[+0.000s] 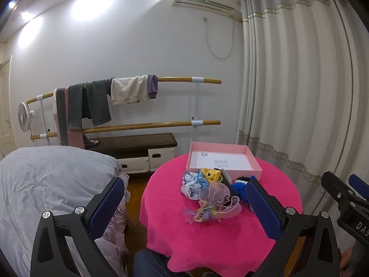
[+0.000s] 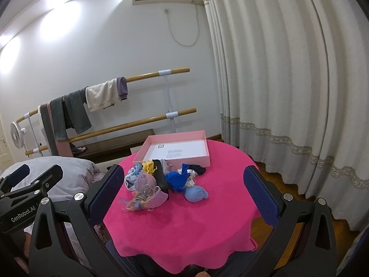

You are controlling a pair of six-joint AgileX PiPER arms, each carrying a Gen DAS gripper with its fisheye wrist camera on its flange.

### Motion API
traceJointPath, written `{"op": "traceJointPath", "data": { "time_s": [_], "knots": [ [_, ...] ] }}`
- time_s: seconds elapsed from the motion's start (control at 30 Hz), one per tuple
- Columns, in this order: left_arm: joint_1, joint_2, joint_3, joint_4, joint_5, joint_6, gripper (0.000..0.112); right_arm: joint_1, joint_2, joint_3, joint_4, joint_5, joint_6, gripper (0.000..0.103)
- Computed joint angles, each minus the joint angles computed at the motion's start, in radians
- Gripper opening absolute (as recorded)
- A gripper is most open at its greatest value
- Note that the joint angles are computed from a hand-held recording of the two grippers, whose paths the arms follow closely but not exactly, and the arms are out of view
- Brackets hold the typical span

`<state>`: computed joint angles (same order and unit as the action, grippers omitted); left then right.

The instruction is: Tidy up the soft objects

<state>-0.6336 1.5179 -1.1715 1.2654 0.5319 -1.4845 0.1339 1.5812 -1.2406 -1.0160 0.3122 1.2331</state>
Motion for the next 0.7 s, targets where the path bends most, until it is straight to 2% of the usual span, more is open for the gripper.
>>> {"op": "traceJointPath", "data": {
  "time_s": [0.33,0.7],
  "knots": [
    [-0.003,0.003,0.003,0.012,0.004,-0.009,0.103,0.001,-0.005,0.012,-0.055,-0.002,0.049,0.103],
    [-0.007,0.021,-0.008,0.01,0.005,-0.012,0.103,-0.011,0.012,-0.029,0.045,0.007,-0.058,0.103]
  ]
}}
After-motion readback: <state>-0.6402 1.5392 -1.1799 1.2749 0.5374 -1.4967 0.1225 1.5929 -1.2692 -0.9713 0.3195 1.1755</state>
